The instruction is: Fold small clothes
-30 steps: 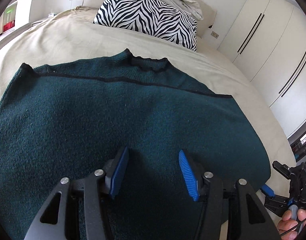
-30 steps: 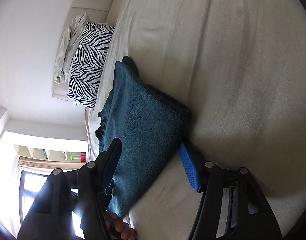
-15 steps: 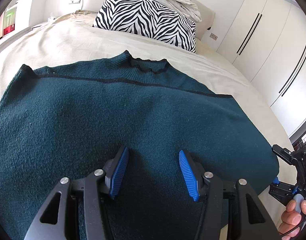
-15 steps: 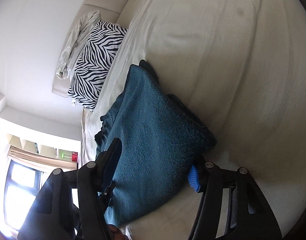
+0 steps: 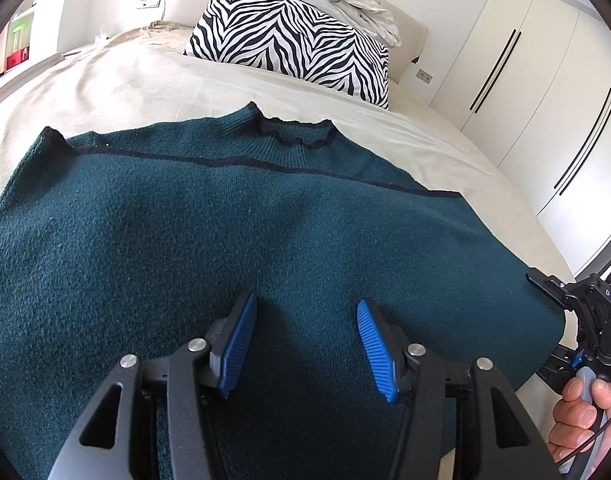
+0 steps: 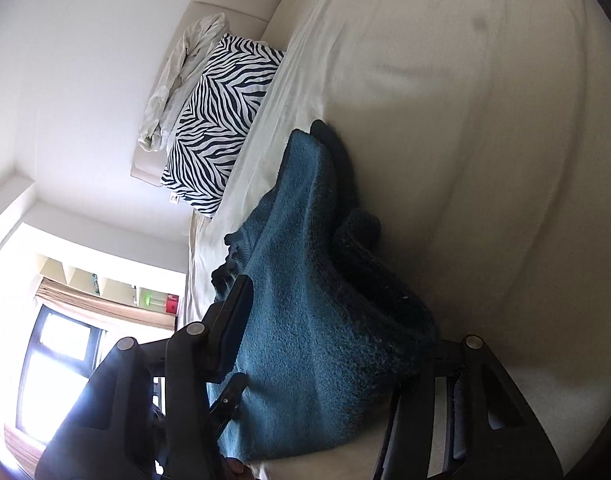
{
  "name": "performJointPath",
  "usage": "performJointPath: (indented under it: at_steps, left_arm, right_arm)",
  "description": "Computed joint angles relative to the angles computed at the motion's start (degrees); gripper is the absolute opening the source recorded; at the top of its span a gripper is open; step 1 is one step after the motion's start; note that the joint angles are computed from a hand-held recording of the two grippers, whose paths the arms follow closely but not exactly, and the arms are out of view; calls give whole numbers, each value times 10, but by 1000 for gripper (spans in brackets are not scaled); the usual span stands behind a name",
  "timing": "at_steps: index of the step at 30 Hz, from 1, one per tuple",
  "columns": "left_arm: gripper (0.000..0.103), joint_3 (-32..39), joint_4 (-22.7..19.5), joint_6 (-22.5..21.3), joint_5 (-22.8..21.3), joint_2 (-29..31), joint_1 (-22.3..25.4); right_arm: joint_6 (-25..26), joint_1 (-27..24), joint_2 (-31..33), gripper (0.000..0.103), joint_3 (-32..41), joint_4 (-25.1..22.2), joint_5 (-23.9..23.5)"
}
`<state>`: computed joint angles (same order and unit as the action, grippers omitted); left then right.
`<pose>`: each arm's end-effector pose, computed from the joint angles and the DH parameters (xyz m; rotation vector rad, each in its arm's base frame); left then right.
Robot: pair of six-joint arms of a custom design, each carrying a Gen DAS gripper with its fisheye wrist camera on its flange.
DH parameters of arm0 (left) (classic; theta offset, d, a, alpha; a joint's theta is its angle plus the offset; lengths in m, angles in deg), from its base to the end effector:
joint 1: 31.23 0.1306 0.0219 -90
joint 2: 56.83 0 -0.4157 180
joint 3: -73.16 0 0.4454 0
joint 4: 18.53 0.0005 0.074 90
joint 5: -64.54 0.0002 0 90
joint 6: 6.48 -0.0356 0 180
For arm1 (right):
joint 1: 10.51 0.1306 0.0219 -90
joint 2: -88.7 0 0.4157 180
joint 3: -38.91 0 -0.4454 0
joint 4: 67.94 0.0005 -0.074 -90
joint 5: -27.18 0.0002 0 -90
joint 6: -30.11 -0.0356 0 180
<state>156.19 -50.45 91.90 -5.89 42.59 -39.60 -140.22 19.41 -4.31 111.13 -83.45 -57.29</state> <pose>0.5805 -0.0980 0.3346 0.1584 2.4161 -0.5462 0.4571 0.2585 0.3768 1.0274 2.0344 1.0101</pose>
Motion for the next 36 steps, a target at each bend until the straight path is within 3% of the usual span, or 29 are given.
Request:
performJointPath:
  at_steps: [1, 4, 12, 17, 22, 24, 26, 28, 30, 31, 33, 36]
  left_arm:
    - [55, 0, 0, 1, 3, 1, 1]
    - [55, 0, 2, 3, 7, 1, 2]
    - [55, -1, 5, 5, 13, 1, 4]
    - [55, -2, 6, 11, 24, 0, 8]
    - [54, 10, -8, 58, 94, 9, 31]
    - [47, 19, -18, 97, 138, 16, 48]
    - [44, 23, -21, 140, 179, 19, 68]
    - [45, 17, -4, 173, 192, 13, 86]
    - [56, 12, 16, 208, 215, 11, 108]
    - [57, 10, 29, 235, 238, 13, 120]
    - [58, 8, 44, 275, 284, 20, 139]
    - [64, 14, 30, 269, 322, 27, 147]
  right_arm:
    - [-13, -3, 4, 32, -3, 1, -7]
    - [-44, -9, 4, 14, -23, 28, -17]
    - [-42, -14, 6, 11, -28, 46, -24]
    - [6, -9, 13, 10, 11, -25, -6]
    - [117, 6, 44, 9, 105, -136, 33]
    - [186, 22, 72, 9, 167, -189, 63]
    - [283, 52, 112, 8, 242, -237, 106]
    - [405, 89, 168, 8, 329, -280, 128]
    - [543, 129, 231, 8, 411, -321, 142]
    - [584, 142, 259, 7, 446, -343, 134]
    - [609, 156, 295, 7, 481, -371, 123]
    - [600, 162, 318, 7, 497, -387, 109]
